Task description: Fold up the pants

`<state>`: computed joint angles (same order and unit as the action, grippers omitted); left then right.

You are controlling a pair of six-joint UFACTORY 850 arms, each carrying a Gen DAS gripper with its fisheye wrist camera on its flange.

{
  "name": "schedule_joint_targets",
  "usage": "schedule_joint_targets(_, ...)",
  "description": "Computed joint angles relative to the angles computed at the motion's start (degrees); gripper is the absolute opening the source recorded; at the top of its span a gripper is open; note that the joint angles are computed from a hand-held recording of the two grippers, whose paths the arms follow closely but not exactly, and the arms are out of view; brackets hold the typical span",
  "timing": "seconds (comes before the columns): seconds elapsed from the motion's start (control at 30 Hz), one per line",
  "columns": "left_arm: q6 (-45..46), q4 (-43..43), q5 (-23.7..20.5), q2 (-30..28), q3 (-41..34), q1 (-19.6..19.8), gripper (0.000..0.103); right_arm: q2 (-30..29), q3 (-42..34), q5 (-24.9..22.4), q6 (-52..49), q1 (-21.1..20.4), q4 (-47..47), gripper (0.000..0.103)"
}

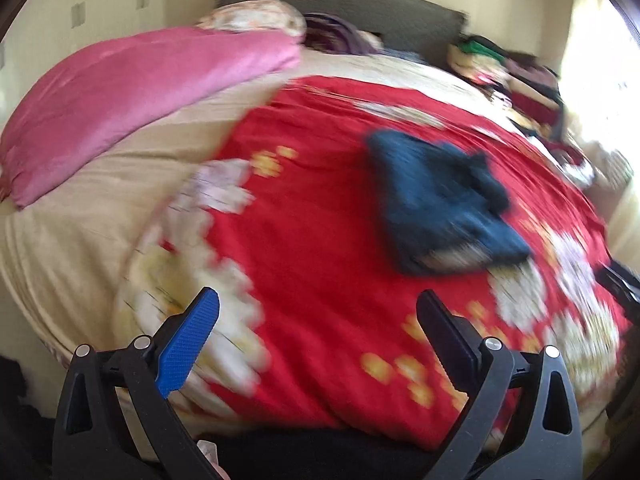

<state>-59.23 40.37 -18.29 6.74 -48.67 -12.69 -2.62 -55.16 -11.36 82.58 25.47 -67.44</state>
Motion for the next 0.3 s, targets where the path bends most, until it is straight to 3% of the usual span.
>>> schedule_joint_targets(0.2, 3.01, 1.08, -6.16, -13.94, -12.21, 11.24, 0.099, -2.88, -2.57, -3.49, 3.34, -11.24, -3.53, 0.094)
schedule_joint_targets(0.3, 7.23, -1.93, -8.32, -21.91, -20.24, 15.36, 0.099, -7.69, -7.13, -5.1, -6.56, -17.57, 5.73, 0.094)
